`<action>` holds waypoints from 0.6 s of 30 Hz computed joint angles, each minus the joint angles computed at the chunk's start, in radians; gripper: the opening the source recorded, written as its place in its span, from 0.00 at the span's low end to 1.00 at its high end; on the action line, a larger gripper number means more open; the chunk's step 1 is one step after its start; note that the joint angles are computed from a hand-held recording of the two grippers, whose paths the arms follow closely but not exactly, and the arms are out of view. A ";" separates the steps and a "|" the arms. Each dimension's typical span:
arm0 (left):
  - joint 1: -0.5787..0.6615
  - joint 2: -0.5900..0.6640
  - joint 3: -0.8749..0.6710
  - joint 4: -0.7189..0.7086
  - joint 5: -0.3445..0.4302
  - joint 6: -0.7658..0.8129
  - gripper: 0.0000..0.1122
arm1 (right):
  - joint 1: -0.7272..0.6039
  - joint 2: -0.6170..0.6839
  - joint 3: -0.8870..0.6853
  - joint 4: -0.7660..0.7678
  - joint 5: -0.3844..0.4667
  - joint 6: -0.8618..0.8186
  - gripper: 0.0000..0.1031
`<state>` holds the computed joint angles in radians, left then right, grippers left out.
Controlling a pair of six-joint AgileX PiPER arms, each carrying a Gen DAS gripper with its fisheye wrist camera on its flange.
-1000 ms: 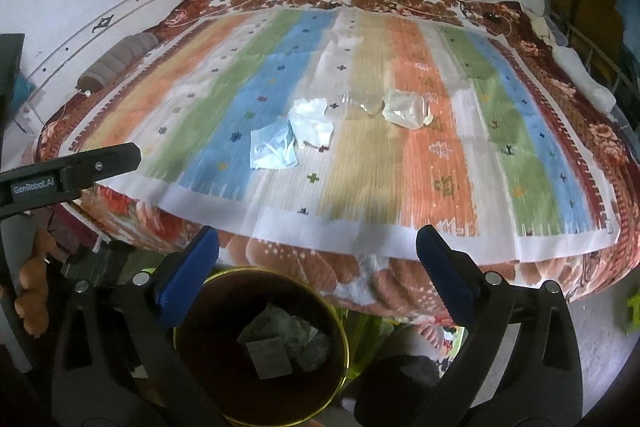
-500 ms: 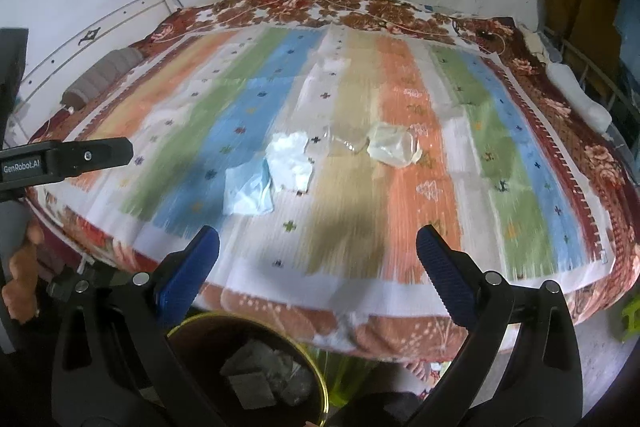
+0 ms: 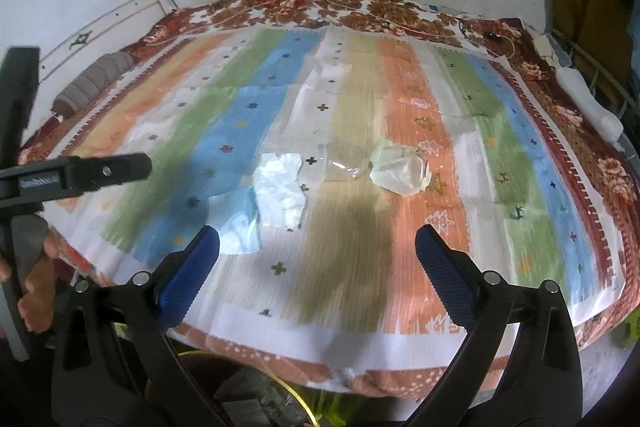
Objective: Collect trash
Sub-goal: 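Move both open tools back over the tissue and clear plastics on the bed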
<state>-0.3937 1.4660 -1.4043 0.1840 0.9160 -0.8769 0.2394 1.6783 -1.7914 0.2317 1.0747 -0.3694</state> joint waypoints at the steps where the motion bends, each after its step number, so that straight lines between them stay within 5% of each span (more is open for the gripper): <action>1: 0.004 0.018 -0.012 0.008 -0.002 0.014 0.83 | 0.002 0.016 -0.016 -0.003 0.001 0.003 0.90; 18: 0.161 0.169 -0.046 -0.236 -0.087 0.193 0.75 | 0.062 0.281 -0.281 -0.123 0.023 0.083 0.86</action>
<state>-0.2332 1.6351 -1.4499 -0.0517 0.8292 -0.6837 0.3013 1.9598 -2.0726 0.1091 1.0974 -0.2861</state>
